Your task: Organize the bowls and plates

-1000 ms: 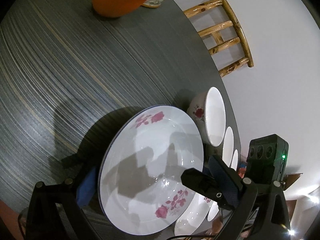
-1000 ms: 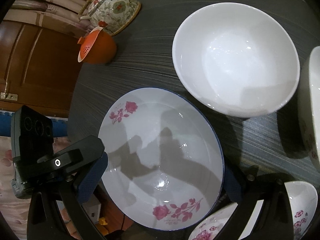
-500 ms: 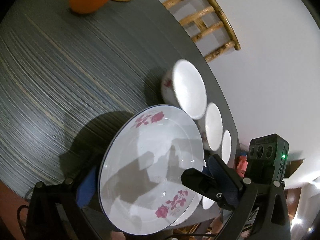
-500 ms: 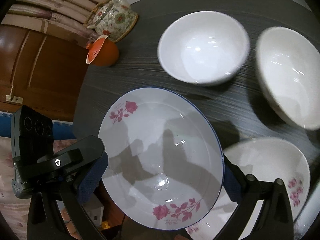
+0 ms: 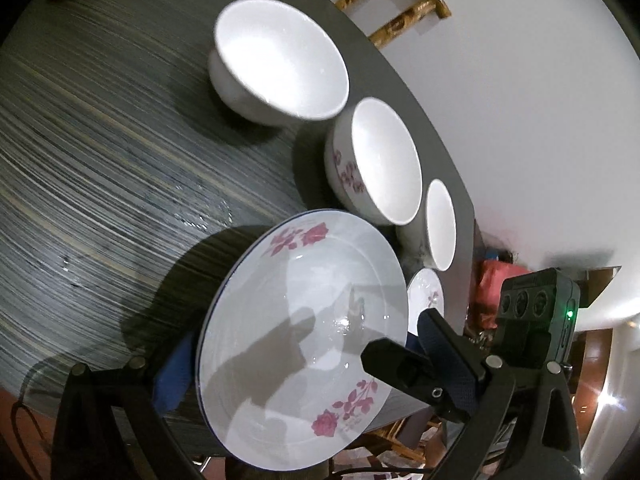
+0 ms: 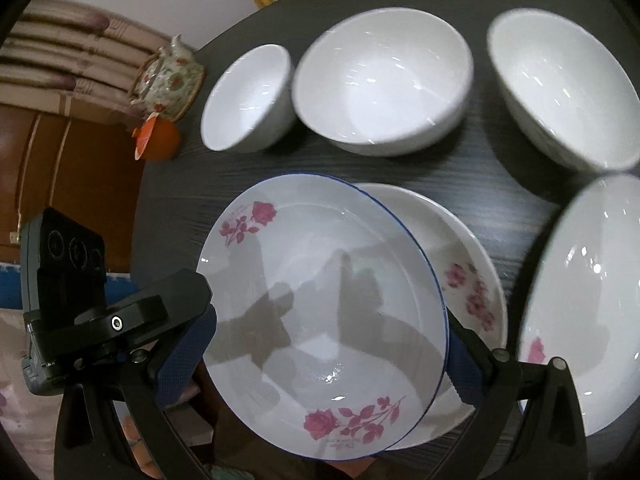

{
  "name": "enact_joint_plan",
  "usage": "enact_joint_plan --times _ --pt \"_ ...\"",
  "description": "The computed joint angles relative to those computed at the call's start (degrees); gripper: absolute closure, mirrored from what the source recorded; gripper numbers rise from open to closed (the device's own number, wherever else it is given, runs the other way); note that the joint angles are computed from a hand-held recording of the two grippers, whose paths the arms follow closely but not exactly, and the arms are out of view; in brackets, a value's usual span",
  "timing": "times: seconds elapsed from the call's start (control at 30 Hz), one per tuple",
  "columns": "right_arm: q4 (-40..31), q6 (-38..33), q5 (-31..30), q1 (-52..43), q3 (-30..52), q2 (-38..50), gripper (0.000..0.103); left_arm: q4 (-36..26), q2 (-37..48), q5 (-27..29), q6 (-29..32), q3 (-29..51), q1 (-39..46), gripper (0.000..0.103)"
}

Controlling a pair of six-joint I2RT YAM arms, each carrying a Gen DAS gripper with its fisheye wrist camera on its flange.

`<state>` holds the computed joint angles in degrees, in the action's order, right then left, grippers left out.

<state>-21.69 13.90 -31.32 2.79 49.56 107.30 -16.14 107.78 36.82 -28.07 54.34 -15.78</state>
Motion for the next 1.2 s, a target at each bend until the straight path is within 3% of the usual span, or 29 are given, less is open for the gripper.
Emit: enact_joint_plan --times 0.4,0.67,0.93,1.2 --pt "1.9 -2.2 -0.6 -3.0 -2.3 1.6 0.000 2.1 4.9 -0.9 -2.5 2.7 -4.3 0.000" --pt "1.1 -3.2 1.9 -1.3 -1.1 2.3 0.000 1.0 5.4 -2.1 0.0 3.8 -5.1 0.001" --pt "-1.0 -4.2 3.9 -0.9 0.3 2.5 0.001 -3.2 4.5 -0.1 4.3 4.9 -2.3 0.001" --pt "-2.4 -6.9 5.0 -3.4 -1.6 -3.1 0.000 -7.9 3.4 -3.2 7.1 7.2 -2.6 0.001"
